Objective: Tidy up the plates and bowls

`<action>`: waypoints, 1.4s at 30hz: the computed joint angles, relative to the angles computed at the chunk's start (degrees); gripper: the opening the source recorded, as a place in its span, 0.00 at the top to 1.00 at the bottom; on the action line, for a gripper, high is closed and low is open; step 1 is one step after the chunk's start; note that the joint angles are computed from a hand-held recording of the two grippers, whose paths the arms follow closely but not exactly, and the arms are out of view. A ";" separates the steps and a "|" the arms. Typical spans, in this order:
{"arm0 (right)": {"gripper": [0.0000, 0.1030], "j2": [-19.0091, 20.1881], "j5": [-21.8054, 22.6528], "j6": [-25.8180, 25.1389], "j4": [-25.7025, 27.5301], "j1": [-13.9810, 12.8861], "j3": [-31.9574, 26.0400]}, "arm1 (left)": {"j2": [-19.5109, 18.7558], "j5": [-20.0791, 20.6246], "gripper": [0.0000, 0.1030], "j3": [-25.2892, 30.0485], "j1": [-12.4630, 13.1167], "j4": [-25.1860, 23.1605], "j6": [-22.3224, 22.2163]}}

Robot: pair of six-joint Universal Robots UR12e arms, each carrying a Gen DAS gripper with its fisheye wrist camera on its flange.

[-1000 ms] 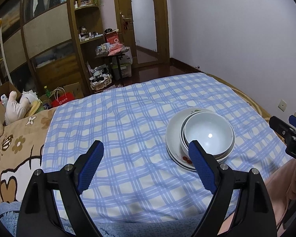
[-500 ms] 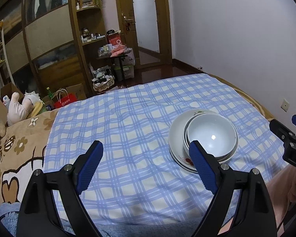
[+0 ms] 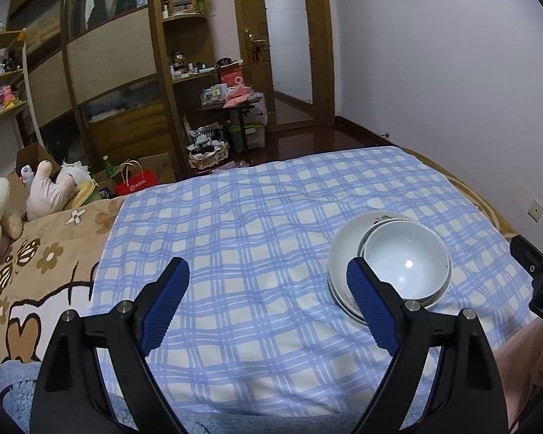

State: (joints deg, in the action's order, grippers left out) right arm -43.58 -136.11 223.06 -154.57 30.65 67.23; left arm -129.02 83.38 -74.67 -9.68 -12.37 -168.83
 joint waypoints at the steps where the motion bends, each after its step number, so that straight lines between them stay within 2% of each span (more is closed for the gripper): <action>1: 0.00 0.00 0.12 -0.15 -0.03 -0.11 0.01 | -0.05 0.30 0.15 0.05 -0.05 0.02 0.04; 11: 0.00 -0.17 0.04 0.05 0.11 -0.17 0.19 | -0.19 1.76 0.15 0.24 -0.07 0.93 -0.78; 23: 0.00 -0.28 -0.49 0.45 0.42 -0.23 0.45 | -0.19 2.71 0.15 0.50 -0.19 0.47 0.50; 42: 0.00 -0.22 -0.65 0.71 1.06 -0.26 0.41 | -0.04 4.00 0.15 -0.23 -0.50 3.09 1.18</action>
